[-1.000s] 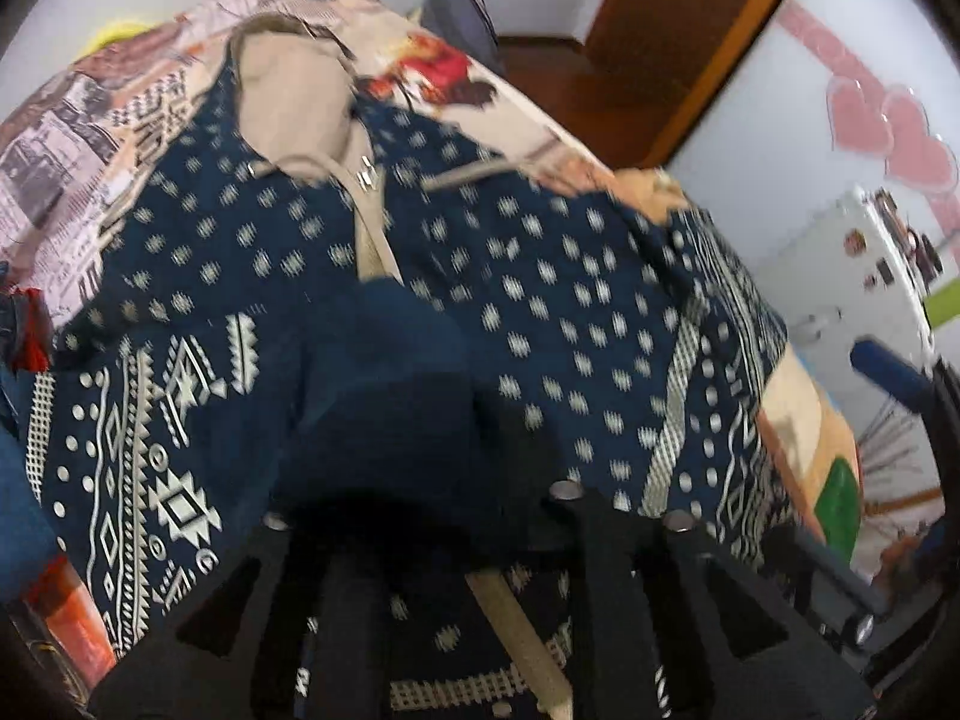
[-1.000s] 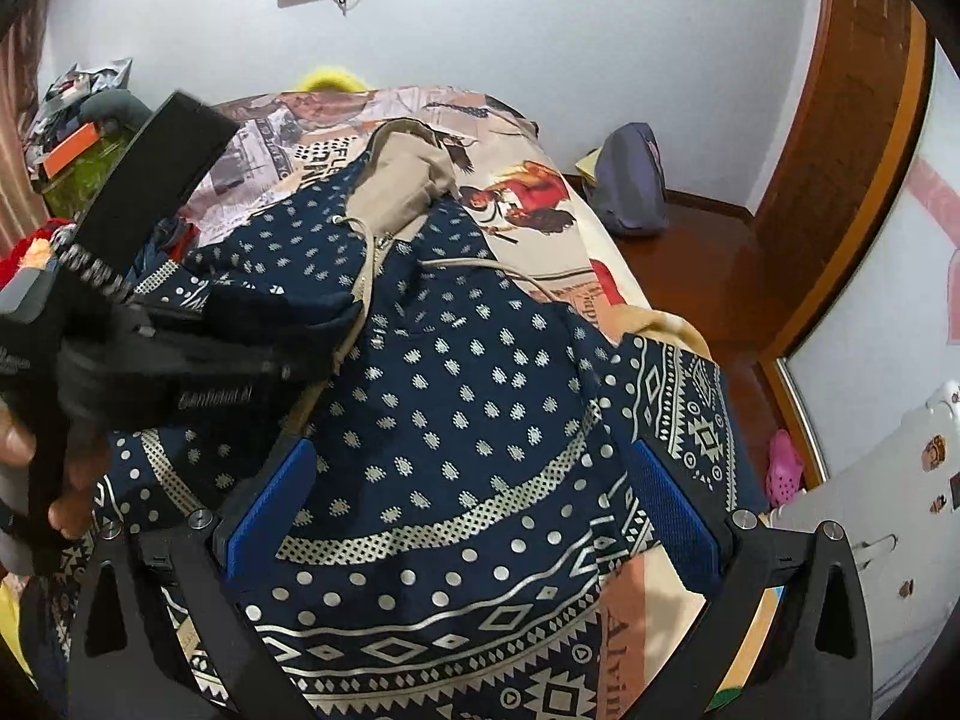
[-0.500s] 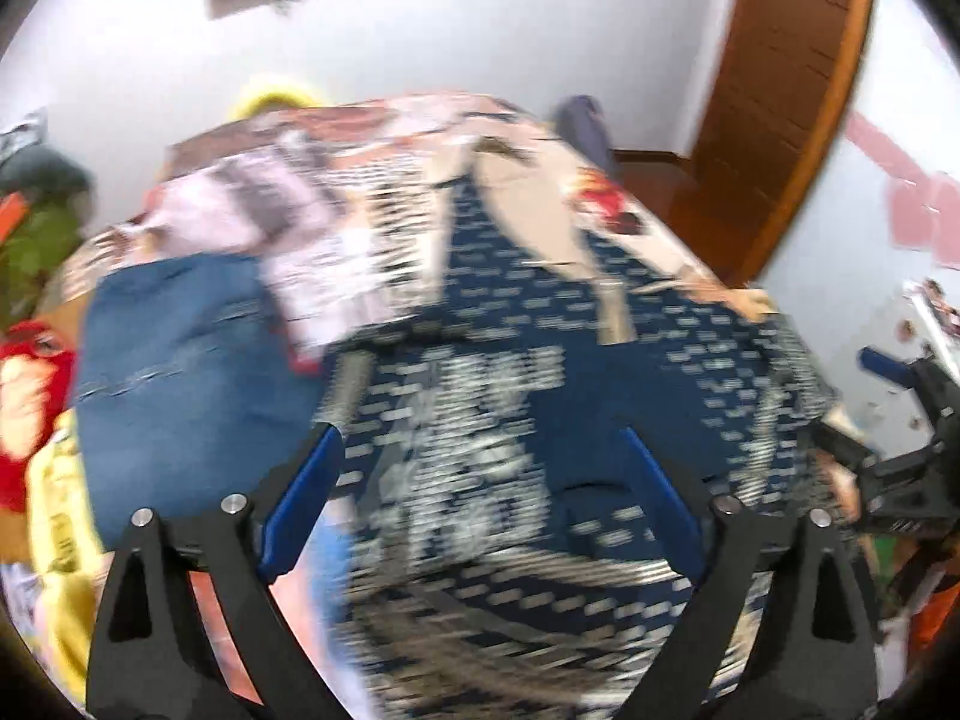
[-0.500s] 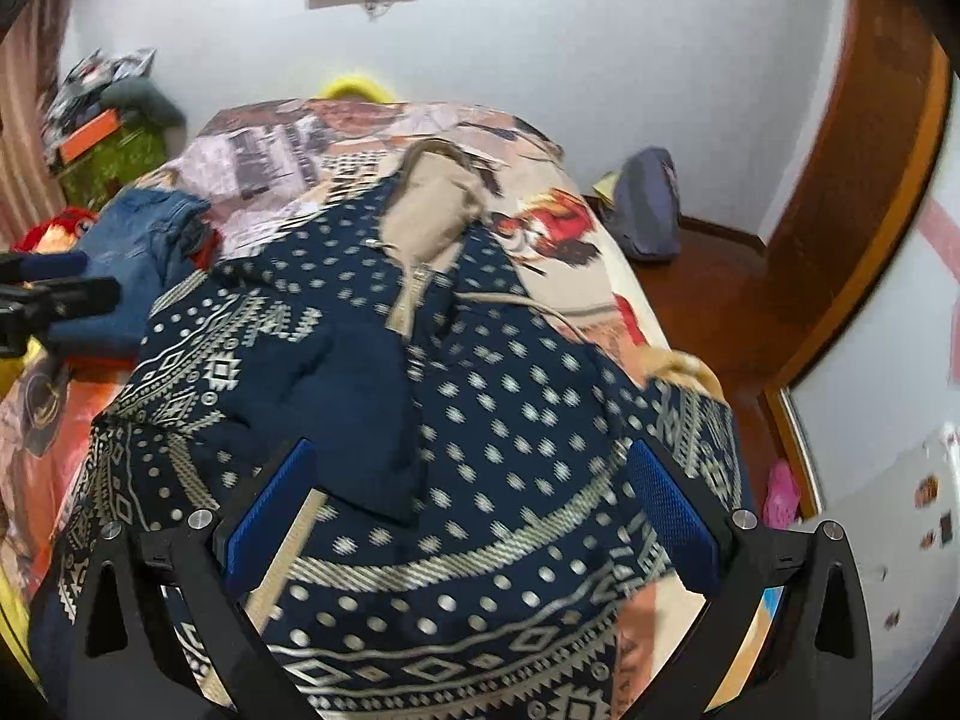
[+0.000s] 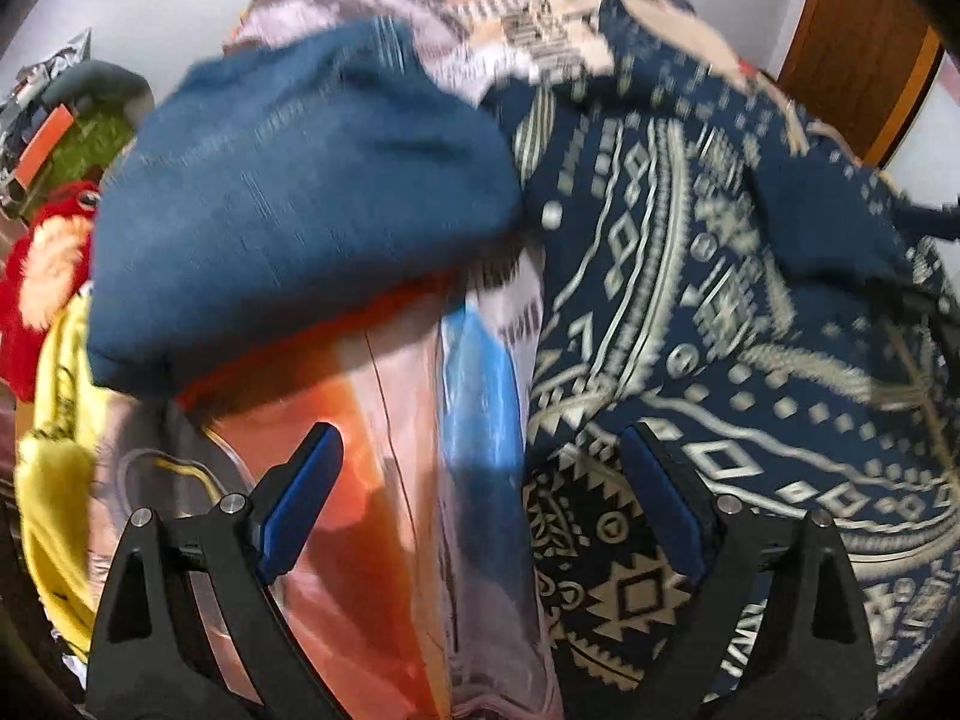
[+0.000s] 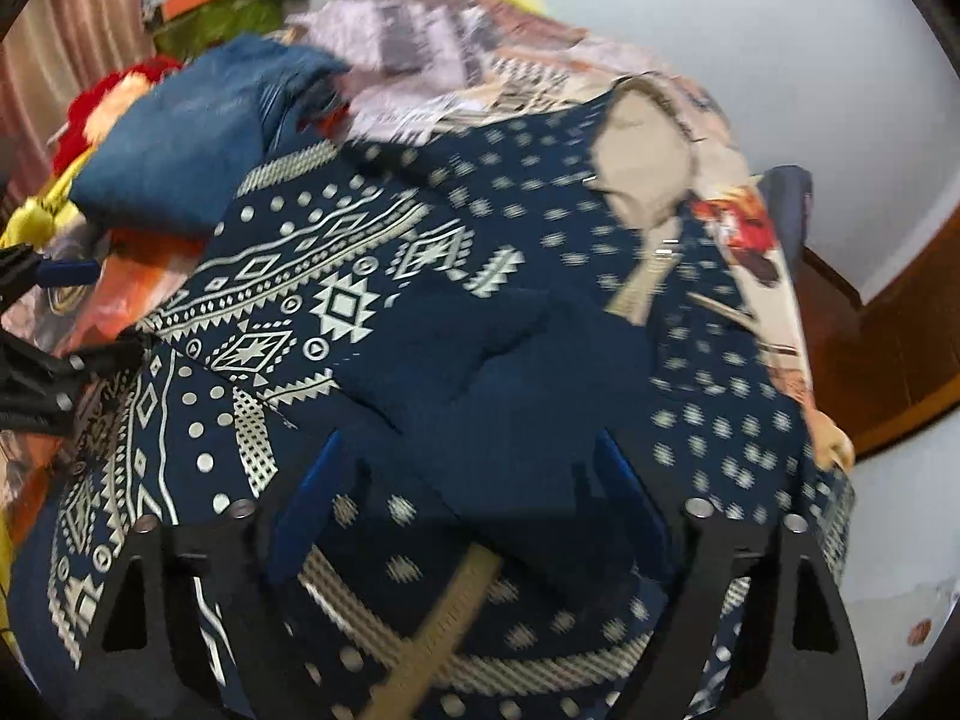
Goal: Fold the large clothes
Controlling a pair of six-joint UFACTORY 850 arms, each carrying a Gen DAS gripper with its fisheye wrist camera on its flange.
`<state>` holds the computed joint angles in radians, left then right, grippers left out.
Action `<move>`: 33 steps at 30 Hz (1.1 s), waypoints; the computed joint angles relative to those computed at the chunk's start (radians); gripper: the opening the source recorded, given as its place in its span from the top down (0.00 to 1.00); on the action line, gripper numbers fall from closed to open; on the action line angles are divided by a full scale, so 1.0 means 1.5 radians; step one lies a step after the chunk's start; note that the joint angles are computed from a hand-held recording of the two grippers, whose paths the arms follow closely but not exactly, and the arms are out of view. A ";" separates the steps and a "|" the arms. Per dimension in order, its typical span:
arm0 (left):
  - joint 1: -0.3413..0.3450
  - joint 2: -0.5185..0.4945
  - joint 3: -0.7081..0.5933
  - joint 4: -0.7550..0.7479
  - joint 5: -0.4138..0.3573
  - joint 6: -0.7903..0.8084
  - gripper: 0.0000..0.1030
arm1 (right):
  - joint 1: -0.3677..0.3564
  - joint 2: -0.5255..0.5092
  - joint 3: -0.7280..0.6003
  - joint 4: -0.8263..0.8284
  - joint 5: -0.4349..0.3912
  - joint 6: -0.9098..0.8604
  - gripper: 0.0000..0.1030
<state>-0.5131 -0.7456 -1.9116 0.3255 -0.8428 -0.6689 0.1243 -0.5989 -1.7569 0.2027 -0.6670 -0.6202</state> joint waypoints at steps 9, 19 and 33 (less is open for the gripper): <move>0.021 -0.021 -0.007 -0.035 0.039 -0.050 0.09 | 0.023 -0.075 -0.075 -0.007 -0.050 0.018 0.59; 0.014 -0.044 -0.043 0.013 0.006 -0.103 0.09 | -0.029 -0.027 -0.057 0.080 0.031 0.028 0.91; 0.009 -0.033 -0.038 0.096 -0.025 -0.202 0.09 | -0.156 0.058 0.017 0.180 0.083 0.064 0.91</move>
<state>-0.4992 -0.7951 -1.9680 0.4696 -0.8799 -0.9727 -0.1091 -0.5120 -1.7313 0.4725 -0.5421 -0.5236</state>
